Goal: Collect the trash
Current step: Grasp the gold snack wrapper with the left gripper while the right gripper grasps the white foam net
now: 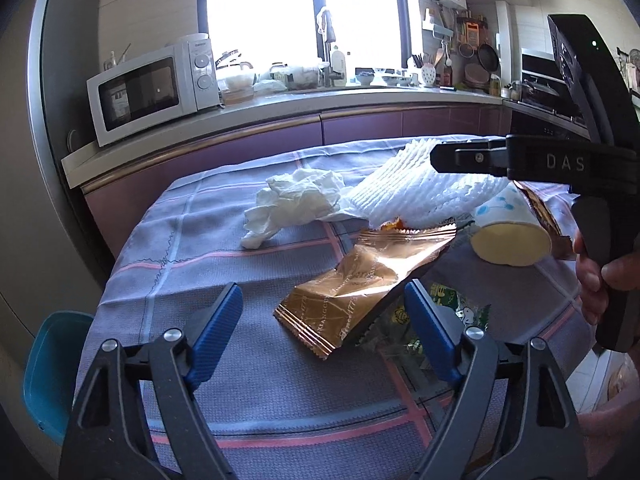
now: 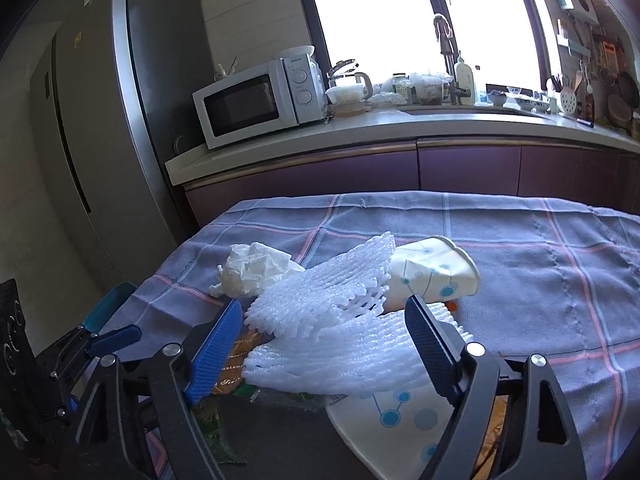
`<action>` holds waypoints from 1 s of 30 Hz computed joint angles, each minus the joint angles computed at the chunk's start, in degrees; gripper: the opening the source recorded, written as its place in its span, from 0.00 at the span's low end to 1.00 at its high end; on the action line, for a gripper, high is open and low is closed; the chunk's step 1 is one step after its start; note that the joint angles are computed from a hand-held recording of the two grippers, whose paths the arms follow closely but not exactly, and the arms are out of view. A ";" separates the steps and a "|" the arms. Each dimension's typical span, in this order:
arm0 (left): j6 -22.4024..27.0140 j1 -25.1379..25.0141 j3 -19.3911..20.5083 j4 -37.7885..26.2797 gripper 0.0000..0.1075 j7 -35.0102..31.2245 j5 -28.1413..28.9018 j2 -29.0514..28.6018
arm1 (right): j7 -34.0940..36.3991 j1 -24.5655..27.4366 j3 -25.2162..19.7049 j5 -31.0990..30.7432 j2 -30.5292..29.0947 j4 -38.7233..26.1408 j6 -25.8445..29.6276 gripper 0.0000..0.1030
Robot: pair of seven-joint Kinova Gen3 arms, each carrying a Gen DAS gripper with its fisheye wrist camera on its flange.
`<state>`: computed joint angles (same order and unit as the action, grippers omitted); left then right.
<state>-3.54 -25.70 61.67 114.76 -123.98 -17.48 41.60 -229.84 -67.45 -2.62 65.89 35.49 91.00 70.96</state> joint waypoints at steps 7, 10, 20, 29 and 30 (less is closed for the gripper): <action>9.95 2.75 -0.93 -7.07 0.22 -2.82 4.35 3.28 | -8.32 0.75 -0.59 4.30 -2.30 5.65 -4.75 0.45; 11.07 3.14 -1.26 -8.33 0.06 -4.76 6.51 4.13 | -11.49 1.02 -1.32 6.91 -3.09 7.72 -5.58 0.32; 11.34 -1.32 2.11 -8.80 0.01 -11.25 14.44 5.21 | -11.60 0.56 -3.54 11.82 -3.83 7.43 -1.79 0.13; 16.30 -0.77 0.58 -12.27 0.45 -16.71 20.82 5.86 | -9.88 0.59 -4.42 12.99 -4.04 6.56 -0.17 0.12; 18.19 0.43 -0.60 -13.71 0.48 -16.79 21.60 5.69 | -9.92 0.76 -4.46 12.94 -4.01 6.65 -0.48 0.12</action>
<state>14.65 -25.27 61.07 101.05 -140.77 4.12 47.29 -239.76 -66.69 -7.08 78.83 31.47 97.65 70.48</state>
